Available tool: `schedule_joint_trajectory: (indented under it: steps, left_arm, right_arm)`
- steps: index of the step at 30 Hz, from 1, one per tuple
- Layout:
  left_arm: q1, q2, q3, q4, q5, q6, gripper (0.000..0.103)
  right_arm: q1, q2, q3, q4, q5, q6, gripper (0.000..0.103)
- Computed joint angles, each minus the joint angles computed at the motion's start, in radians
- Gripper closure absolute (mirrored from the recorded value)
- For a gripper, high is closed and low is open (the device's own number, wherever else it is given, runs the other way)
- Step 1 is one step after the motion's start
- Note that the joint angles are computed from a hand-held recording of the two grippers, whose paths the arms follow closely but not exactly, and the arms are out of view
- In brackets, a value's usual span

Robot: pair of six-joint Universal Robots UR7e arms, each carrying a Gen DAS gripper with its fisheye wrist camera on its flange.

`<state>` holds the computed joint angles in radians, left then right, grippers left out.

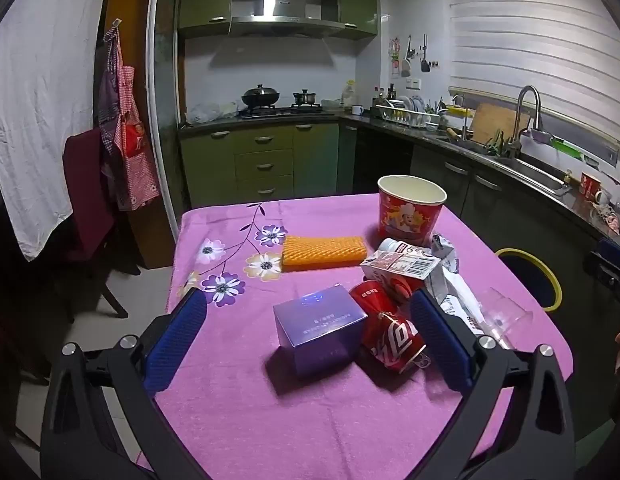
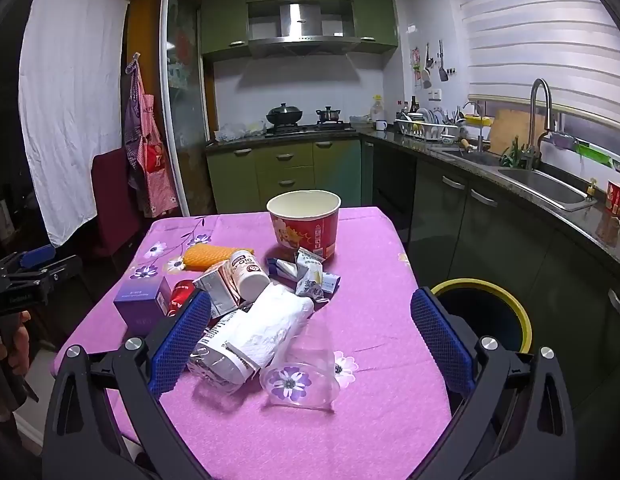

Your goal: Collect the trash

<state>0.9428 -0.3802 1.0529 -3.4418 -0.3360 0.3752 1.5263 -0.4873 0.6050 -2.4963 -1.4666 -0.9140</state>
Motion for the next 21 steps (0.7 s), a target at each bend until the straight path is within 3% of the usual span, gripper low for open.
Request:
schedule_joint_trajectory:
  steps: [21]
  left_arm:
    - [-0.001, -0.017, 0.019, 0.045, -0.02, -0.039, 0.006]
  right_arm:
    - [0.0, 0.006, -0.015, 0.011, -0.002, 0.005, 0.004]
